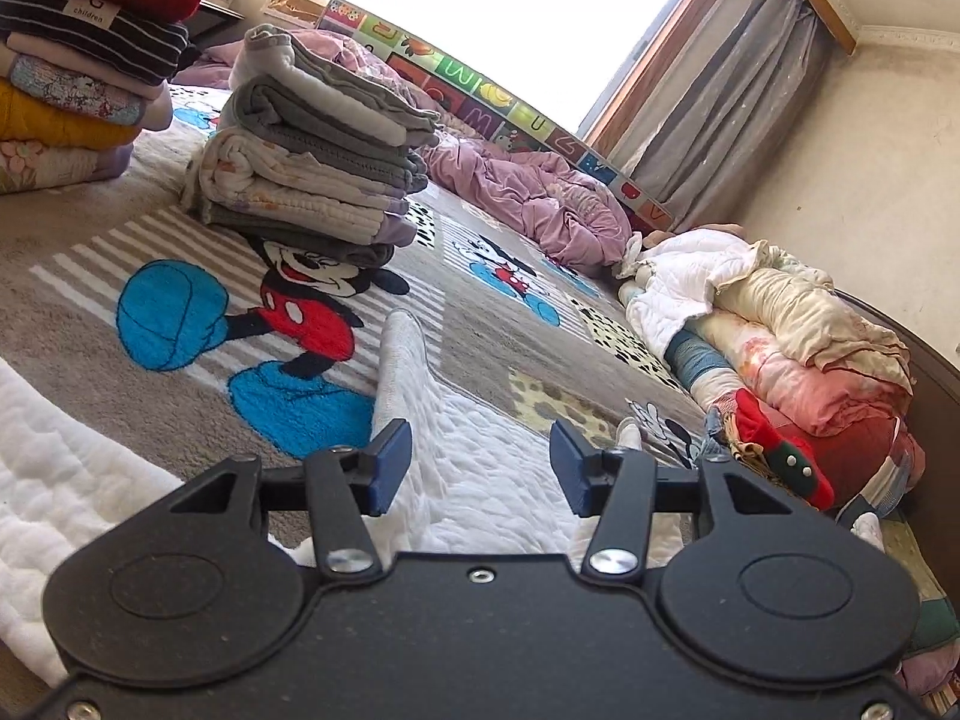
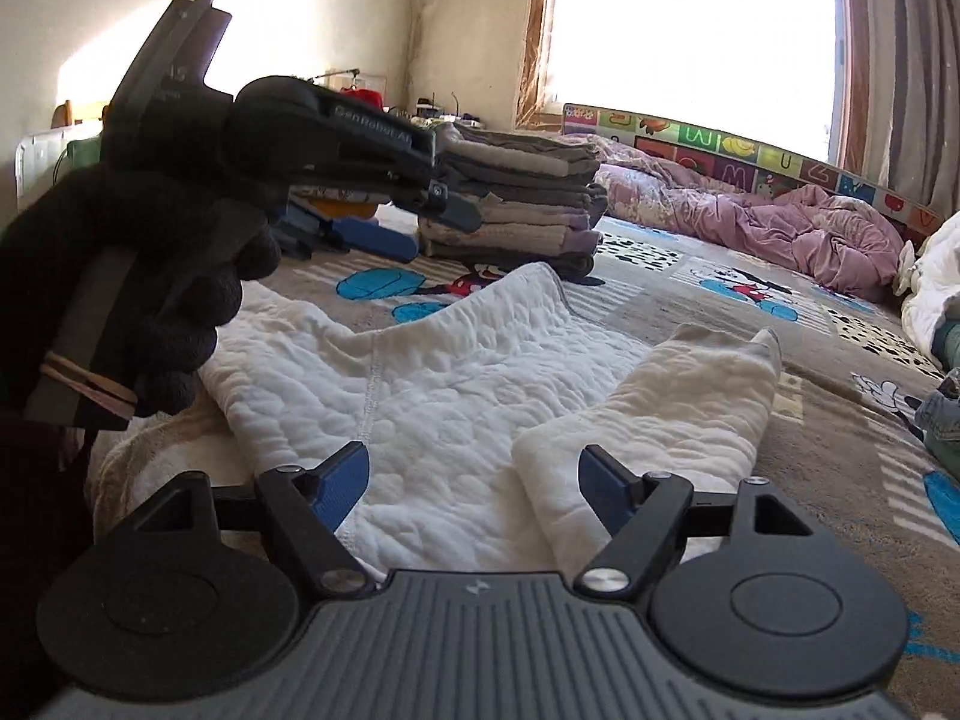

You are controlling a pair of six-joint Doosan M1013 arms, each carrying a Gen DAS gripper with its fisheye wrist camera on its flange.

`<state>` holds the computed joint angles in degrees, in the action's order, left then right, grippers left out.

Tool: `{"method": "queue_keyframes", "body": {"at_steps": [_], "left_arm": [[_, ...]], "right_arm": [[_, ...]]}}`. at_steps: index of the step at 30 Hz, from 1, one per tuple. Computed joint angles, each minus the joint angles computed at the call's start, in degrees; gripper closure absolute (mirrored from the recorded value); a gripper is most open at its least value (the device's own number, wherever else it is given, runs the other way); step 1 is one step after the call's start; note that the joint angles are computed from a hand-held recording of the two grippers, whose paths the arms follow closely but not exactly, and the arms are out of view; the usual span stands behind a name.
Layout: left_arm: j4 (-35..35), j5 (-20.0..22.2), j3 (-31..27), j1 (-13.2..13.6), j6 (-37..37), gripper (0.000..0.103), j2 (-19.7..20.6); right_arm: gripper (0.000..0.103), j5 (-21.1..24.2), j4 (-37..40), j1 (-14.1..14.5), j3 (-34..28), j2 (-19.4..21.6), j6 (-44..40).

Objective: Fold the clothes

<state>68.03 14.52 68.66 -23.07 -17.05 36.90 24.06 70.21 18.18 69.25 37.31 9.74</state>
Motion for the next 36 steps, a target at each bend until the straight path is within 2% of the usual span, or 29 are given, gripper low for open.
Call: {"method": "queue_keyframes", "body": {"at_steps": [2, 4, 7, 11, 17, 20, 22, 23, 24, 30, 36], "left_arm": [[-1.38, -0.43, -0.07, 0.09, 0.66, 0.053, 0.12], [-1.32, -0.62, 0.01, 0.02, 0.82, 0.053, 0.08], [-2.8, -0.56, 0.0, -0.07, 3.25, 0.052, 0.08], [-6.62, -0.5, 0.06, 0.1, 6.88, 0.05, 0.18], [-12.14, -0.81, -0.26, 0.43, 12.86, 0.05, 0.51], [-12.74, -1.19, -0.36, 0.43, 14.02, 0.05, 0.6], [-13.46, -1.4, -0.42, 0.5, 14.83, 0.05, 0.65], [-14.01, -1.49, -0.47, 0.53, 15.28, 0.05, 0.68], [-14.54, -1.59, -0.51, 0.56, 15.71, 0.05, 0.71], [-18.27, -2.23, -1.0, 0.53, 19.14, 0.05, 0.98], [-21.25, -2.88, -1.31, 0.15, 23.19, 0.05, 1.05]], "right_arm": [[0.025, -0.95, 5.23, -0.76, 0.43, -0.48, -0.44], [0.022, -3.6, 3.36, -1.33, -1.06, 0.12, 8.19], [0.02, -4.81, -4.29, -2.38, -5.09, 2.34, 25.69], [0.019, -0.11, -17.62, -3.66, -12.79, 6.6, 48.63], [0.022, 5.6, -28.67, -3.82, -23.61, 12.66, 63.95], [0.029, 9.23, -31.8, -3.81, -28.14, 15.05, 67.18], [0.041, 11.05, -32.78, -3.7, -30.28, 16.17, 66.92], [0.054, 11.16, -32.74, -3.58, -30.51, 16.28, 66.03], [0.063, 11.05, -32.52, -3.45, -30.47, 16.24, 64.9], [0.079, 6.93, -25.13, -3.44, -25.55, 13.72, 56.5], [0.083, -0.35, -16.4, -4.1, -18.28, 9.6, 49.81]]}}
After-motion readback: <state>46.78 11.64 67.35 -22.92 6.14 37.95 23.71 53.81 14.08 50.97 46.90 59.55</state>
